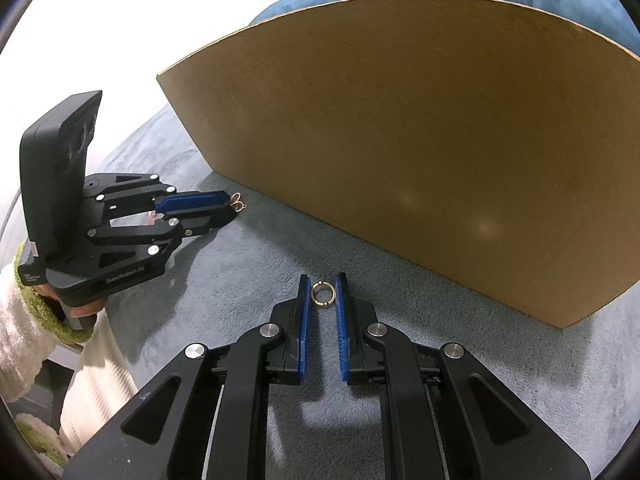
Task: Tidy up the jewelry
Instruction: 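Carry the gold ring in the right tool and butterfly charm in the left over the box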
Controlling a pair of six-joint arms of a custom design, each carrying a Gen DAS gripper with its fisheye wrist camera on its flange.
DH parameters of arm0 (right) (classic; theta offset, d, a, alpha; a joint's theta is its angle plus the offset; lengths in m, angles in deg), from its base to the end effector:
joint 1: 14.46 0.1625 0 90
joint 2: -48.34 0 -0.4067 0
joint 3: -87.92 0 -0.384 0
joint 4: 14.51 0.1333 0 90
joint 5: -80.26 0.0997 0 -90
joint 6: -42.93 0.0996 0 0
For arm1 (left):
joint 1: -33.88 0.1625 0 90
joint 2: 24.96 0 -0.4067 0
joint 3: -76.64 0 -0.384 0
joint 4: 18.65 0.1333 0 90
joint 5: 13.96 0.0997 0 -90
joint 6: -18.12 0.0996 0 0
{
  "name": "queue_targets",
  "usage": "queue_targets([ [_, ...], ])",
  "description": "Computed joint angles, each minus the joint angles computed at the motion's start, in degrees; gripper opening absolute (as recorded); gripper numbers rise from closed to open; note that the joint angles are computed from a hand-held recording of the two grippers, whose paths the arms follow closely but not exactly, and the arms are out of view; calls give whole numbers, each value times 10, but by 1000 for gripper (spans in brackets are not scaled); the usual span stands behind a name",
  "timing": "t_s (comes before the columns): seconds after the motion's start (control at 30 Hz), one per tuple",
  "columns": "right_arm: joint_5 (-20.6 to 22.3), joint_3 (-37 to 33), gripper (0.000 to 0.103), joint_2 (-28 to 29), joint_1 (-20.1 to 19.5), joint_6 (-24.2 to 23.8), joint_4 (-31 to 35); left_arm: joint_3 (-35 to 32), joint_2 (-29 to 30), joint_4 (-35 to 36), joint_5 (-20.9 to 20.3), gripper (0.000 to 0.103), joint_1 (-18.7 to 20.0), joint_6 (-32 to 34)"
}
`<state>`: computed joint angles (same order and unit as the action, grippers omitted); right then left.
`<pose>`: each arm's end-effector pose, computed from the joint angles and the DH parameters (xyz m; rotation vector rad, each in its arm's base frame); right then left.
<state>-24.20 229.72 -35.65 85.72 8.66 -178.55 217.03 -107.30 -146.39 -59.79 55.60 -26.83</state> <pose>0.1721 -0.3448 0.1773 1.0194 -2.6297 0.3186 -0.2280 -0.3090 0.1381 0.6490 2.2901 -0.5703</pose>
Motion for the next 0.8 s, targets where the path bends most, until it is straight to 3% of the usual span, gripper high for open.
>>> queue_targets([
  [0.8, -9, 11, 10, -40, 13, -14, 8, 8, -25, 26, -5, 13, -80, -58],
])
